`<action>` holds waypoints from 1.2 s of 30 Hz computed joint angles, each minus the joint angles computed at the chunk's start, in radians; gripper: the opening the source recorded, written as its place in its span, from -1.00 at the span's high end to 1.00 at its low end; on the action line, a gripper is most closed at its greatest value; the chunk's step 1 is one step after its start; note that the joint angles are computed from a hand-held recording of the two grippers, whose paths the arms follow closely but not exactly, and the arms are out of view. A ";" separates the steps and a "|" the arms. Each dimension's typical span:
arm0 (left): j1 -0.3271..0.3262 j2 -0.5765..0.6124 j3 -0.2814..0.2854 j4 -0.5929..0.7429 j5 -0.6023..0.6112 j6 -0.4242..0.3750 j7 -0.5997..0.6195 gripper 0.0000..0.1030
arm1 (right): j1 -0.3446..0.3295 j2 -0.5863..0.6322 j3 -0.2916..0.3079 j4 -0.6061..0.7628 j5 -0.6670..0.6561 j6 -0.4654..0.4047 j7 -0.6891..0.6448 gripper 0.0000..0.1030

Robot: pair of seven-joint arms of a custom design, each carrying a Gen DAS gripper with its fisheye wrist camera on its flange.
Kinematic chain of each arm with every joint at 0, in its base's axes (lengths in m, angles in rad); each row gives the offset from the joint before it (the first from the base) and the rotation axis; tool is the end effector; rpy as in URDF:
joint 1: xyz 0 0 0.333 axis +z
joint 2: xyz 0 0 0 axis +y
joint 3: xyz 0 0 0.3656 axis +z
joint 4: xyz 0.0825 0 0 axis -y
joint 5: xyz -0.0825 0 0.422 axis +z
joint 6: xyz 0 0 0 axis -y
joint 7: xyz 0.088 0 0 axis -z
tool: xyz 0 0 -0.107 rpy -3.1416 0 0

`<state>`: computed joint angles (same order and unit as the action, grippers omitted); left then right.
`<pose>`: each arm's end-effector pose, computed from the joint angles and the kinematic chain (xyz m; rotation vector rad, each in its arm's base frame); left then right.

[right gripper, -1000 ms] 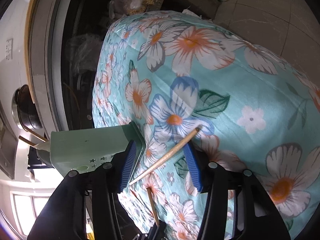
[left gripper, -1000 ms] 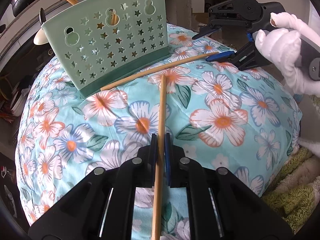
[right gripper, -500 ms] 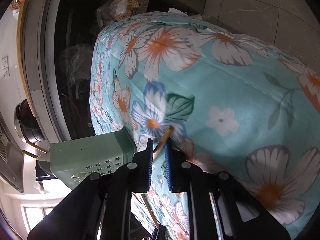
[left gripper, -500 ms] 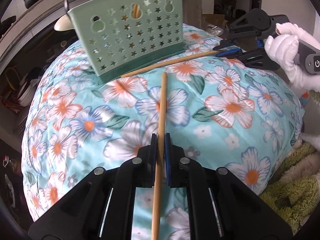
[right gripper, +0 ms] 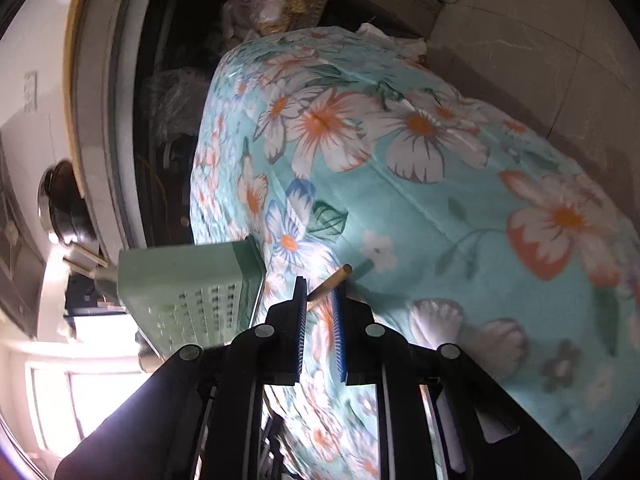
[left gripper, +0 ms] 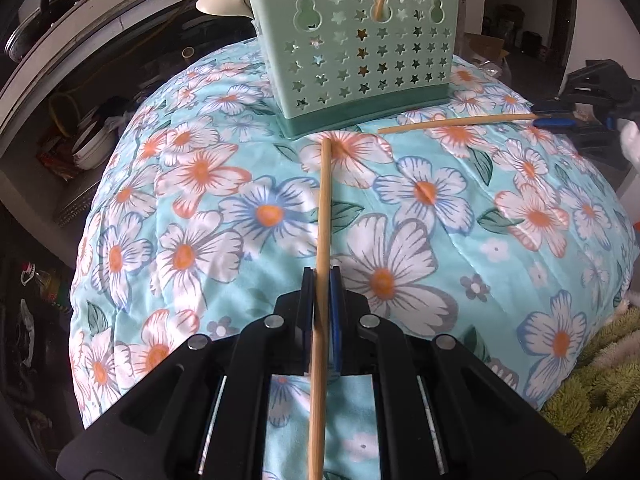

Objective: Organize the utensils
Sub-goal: 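Lift the chopstick with the left tool while the right tool lifts its chopstick, then close the right tool on a wooden chopstick beside the green holder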

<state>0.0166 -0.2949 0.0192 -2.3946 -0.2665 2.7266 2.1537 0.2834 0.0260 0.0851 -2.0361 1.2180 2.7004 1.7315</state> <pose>0.5113 0.0288 0.5288 -1.5095 2.1273 -0.6080 0.5965 0.1958 0.5169 -0.8604 2.0369 0.5388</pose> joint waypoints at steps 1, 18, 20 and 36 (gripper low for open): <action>0.003 -0.003 0.000 -0.002 0.005 -0.001 0.000 0.86 | -0.002 -0.009 -0.003 -0.005 -0.029 -0.009 0.005 0.74; 0.005 0.031 -0.017 0.022 0.026 0.004 -0.040 0.86 | -0.014 -0.074 -0.025 0.051 -0.792 -0.185 0.143 0.81; 0.004 0.032 -0.017 0.022 0.025 0.005 -0.039 0.86 | -0.009 -0.063 -0.024 0.060 -0.782 -0.183 0.133 0.81; 0.004 0.036 -0.019 0.022 0.027 0.008 -0.043 0.86 | 0.138 0.075 0.050 0.240 -1.604 -0.206 -0.058 0.13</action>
